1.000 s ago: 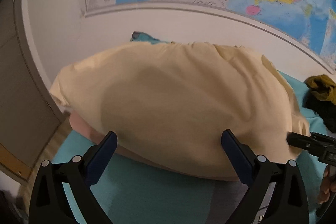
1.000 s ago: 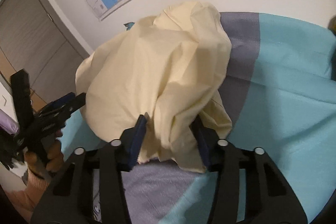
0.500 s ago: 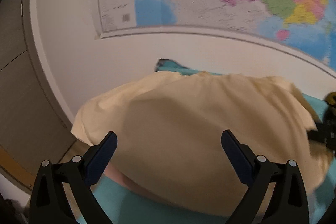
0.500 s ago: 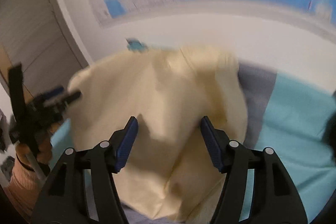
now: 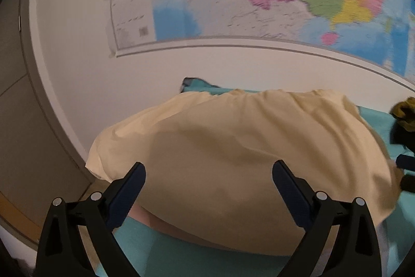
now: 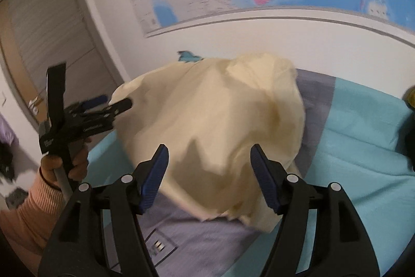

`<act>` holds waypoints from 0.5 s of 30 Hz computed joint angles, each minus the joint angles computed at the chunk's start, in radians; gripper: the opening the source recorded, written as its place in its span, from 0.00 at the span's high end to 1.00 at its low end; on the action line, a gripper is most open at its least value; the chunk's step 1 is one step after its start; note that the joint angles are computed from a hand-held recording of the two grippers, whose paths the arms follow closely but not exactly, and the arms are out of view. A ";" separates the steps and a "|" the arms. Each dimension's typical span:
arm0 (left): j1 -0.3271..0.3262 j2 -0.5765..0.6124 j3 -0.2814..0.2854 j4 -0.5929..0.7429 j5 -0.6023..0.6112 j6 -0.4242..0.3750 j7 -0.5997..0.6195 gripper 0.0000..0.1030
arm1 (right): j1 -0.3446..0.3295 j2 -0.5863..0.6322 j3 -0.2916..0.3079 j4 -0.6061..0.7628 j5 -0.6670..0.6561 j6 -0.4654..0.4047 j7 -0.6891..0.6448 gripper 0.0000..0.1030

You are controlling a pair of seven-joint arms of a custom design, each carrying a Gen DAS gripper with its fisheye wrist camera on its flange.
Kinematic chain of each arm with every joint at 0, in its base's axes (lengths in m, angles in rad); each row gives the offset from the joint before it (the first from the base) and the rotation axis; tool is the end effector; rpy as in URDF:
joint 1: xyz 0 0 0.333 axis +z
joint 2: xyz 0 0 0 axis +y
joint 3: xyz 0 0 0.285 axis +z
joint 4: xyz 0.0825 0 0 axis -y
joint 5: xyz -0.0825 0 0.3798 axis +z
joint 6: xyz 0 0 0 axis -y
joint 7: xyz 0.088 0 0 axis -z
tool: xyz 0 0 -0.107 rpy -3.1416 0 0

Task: Fold large clothes

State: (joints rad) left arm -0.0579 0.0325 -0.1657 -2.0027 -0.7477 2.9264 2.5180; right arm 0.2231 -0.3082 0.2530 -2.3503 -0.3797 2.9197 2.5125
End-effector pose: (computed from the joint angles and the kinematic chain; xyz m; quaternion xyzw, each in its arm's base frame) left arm 0.5940 -0.0901 0.5050 -0.4504 0.7651 -0.3711 0.2722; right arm 0.4359 0.2602 0.5191 -0.6017 0.6708 -0.1818 0.3935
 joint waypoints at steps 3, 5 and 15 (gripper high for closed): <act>-0.008 -0.032 0.000 -0.036 -0.037 -0.011 0.031 0.08 | 0.002 0.029 0.020 0.031 -0.030 -0.043 0.000 0.37; -0.016 -0.044 0.007 -0.050 -0.036 -0.024 0.024 0.08 | 0.011 0.064 0.018 0.061 -0.047 -0.082 0.003 0.37; -0.060 -0.133 0.048 -0.142 -0.022 -0.050 -0.046 0.07 | 0.045 0.038 0.004 0.042 -0.100 -0.089 0.074 0.37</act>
State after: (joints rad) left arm -0.1176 -0.1009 -0.1177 -2.1451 -0.7694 2.8768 2.4716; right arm 0.2681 -0.2698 0.2571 -2.3084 -0.4794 2.8311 2.5861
